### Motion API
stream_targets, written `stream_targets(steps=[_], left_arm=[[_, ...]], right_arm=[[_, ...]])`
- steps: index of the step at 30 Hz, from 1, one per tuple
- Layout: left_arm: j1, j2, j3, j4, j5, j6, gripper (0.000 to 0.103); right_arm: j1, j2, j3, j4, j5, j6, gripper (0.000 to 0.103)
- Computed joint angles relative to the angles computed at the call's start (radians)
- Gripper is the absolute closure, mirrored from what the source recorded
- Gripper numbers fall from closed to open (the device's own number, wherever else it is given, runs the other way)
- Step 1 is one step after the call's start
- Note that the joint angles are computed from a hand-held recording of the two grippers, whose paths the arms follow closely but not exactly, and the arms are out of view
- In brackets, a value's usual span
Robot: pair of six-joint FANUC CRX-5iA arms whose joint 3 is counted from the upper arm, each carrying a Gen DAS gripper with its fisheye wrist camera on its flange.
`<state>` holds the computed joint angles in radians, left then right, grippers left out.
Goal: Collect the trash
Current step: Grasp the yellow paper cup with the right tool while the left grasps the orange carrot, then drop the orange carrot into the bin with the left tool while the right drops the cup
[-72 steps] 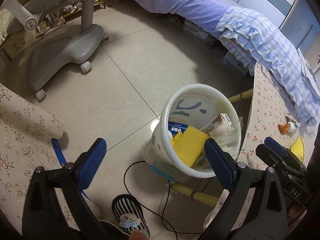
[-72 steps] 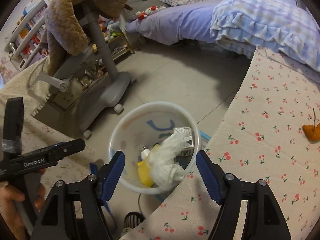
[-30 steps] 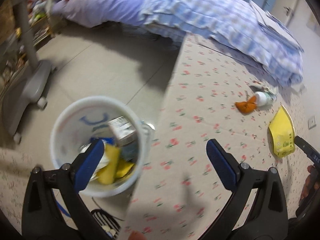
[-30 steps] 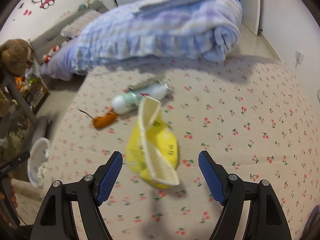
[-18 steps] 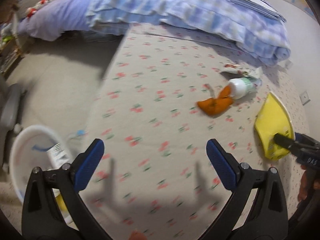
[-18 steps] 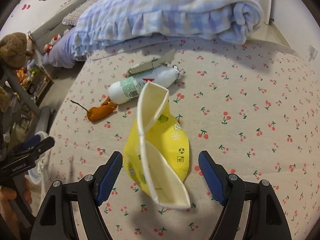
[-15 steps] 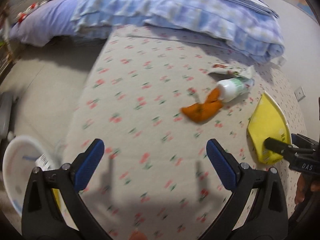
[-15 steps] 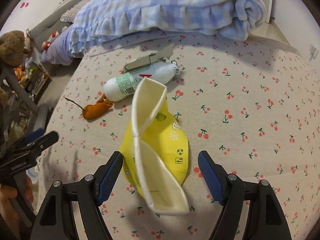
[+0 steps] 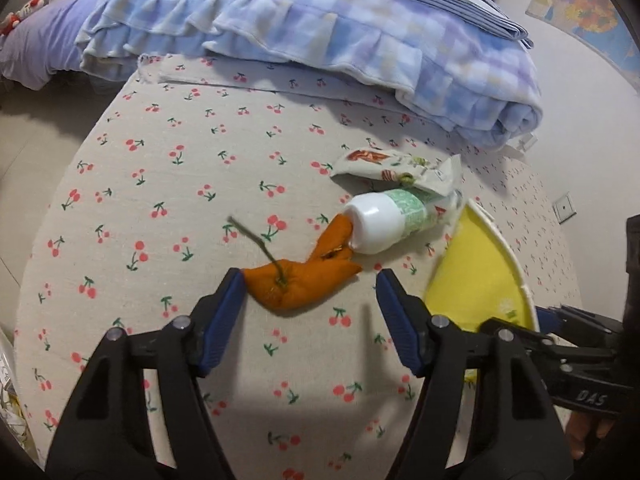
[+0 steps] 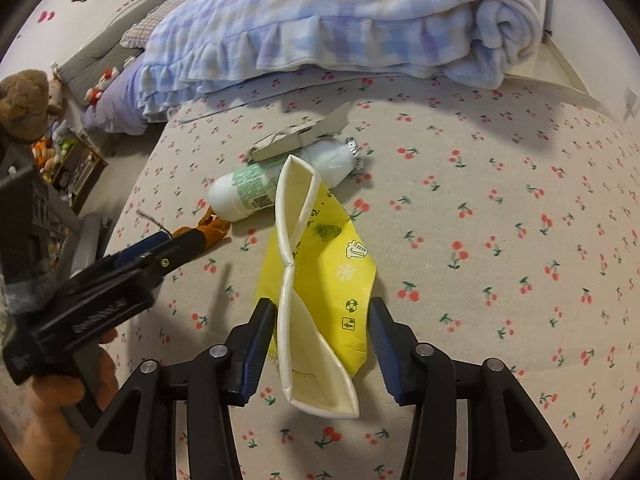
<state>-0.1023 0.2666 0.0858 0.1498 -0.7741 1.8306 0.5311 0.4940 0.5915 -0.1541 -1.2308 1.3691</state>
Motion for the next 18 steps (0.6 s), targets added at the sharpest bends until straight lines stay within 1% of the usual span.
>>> stream_targets(steps=[1,3,5,8,9,11,12,15,18], left_arm=[[-0.002,0.003,0.005,-0.008,0.001,0.014,0.043],[0.0,0.012,0.016,-0.021,-0.009,0.036,0.049],[-0.002,0.013,0.018,-0.042,-0.001,0.053,0.051],[-0.016,0.023,0.046,-0.098,-0.013,0.091,0.054],[-0.022,0.026,0.057,-0.121,-0.021,0.108,0.057],[-0.02,0.022,0.05,-0.117,-0.016,0.104,0.07],[-0.013,0.021,0.036,-0.078,-0.005,0.085,0.075],[-0.015,0.024,0.044,-0.082,-0.016,0.087,0.079],[-0.019,0.012,0.042,-0.094,-0.024,0.09,0.081]], right_arm=[[-0.003,0.0,0.002,0.004,-0.002,-0.006,0.055],[-0.009,-0.002,0.002,0.011,-0.007,-0.023,0.055],[-0.017,0.001,0.008,0.013,-0.02,-0.044,0.055],[-0.029,0.004,0.018,0.005,-0.039,-0.068,0.055],[-0.03,0.005,0.02,0.008,-0.044,-0.075,0.055],[-0.026,0.004,0.018,0.024,-0.046,-0.089,0.055],[-0.024,0.003,0.017,0.032,-0.048,-0.093,0.055],[-0.018,0.0,0.016,0.05,-0.056,-0.101,0.055],[-0.014,-0.01,0.006,0.069,-0.056,-0.102,0.055]])
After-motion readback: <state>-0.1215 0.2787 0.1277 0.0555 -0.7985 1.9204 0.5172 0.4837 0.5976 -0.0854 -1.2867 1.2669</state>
